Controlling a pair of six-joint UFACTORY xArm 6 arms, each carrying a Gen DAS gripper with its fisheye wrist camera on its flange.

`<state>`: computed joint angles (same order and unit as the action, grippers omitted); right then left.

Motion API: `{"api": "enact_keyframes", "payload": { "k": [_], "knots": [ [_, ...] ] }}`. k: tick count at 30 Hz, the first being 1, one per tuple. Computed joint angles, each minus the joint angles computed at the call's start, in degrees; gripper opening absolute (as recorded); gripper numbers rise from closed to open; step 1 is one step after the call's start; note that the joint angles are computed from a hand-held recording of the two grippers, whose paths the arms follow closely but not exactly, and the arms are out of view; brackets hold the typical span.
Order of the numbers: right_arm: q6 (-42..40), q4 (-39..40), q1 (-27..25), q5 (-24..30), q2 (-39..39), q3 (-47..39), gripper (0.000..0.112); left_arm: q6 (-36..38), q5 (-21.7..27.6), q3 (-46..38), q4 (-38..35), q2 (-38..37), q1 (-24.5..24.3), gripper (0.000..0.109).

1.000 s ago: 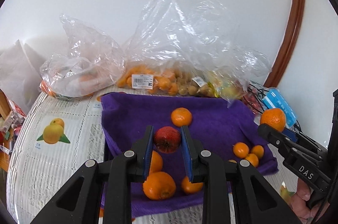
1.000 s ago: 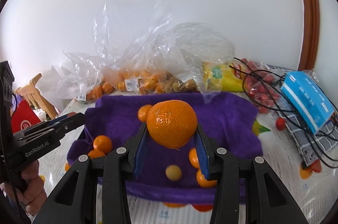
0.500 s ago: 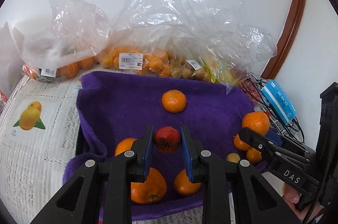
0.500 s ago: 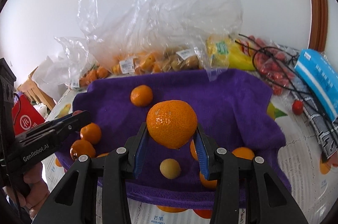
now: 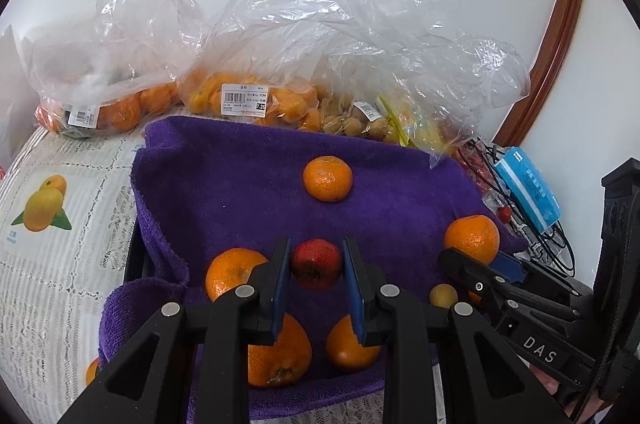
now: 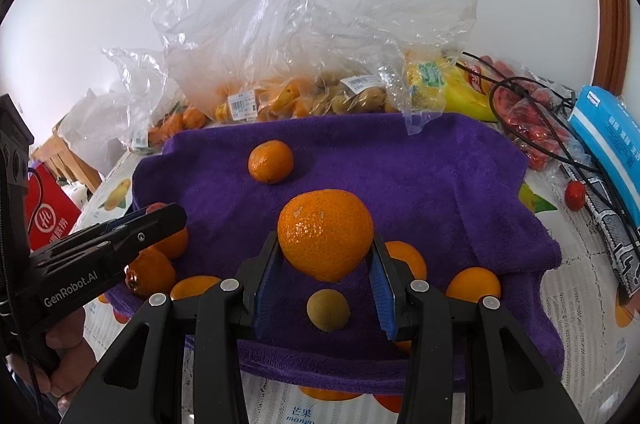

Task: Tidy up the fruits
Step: 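Lower both fruits onto the towel and open both grippers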

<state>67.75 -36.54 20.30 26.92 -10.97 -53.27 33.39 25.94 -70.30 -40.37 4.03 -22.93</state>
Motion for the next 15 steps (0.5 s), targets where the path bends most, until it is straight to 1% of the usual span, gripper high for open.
{"api": "enact_keyframes", "payload": {
  "k": [15],
  "knots": [
    [-2.3, 2.4, 0.1, 1.4, 1.3, -0.9, 0.042, -2.0, 0.3, -0.5, 1.7, 0.6, 0.0, 0.024]
  ]
}}
